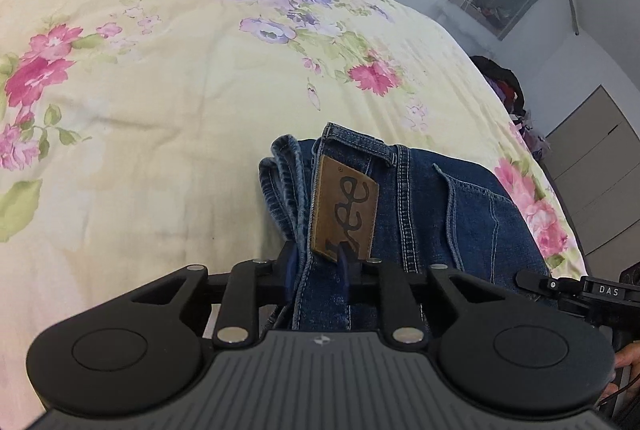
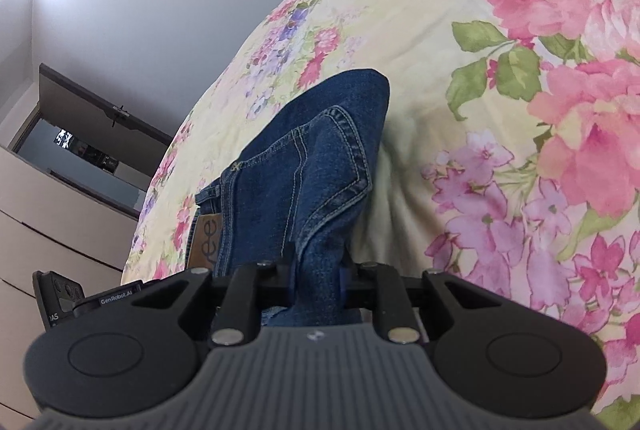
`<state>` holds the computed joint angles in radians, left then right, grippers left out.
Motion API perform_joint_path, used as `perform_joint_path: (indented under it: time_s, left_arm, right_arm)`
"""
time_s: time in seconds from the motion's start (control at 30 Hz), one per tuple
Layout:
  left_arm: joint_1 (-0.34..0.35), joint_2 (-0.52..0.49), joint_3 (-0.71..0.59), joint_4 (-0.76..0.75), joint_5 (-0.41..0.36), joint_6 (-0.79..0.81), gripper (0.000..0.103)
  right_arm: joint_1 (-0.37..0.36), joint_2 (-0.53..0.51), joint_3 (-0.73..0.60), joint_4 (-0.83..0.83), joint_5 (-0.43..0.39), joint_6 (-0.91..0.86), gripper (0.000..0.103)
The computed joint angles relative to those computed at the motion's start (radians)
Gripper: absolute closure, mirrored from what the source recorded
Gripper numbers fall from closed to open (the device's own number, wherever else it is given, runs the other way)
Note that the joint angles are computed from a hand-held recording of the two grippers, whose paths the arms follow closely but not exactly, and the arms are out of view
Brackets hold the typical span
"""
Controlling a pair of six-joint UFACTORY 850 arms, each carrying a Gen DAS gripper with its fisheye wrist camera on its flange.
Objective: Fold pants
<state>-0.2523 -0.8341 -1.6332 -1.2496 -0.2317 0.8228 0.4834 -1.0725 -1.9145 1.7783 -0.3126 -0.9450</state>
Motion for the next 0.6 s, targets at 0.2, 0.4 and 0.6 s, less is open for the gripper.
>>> perform_joint_path:
  time_s: [0.2, 0.4, 0.6]
  left_arm:
    - [0.050, -0.114, -0.132, -0.052, -0.126, 0.012, 0.044]
    - [0.106, -0.236, -0.234, -0.206, -0.344, 0.092, 0.018]
    - [0.124, -0.318, -0.318, -0.258, -0.479, 0.121, 0.023]
  right_arm:
    - [-0.013, -0.030, -0.030, -0.073, -0.016, 0.081, 0.089]
    - [-0.036, -0.050, -0.005, 0.057, -0.082, -0.029, 0.088]
    - [-0.039, -0.055, 0.051, 0.296, -0.124, -0.201, 0.089]
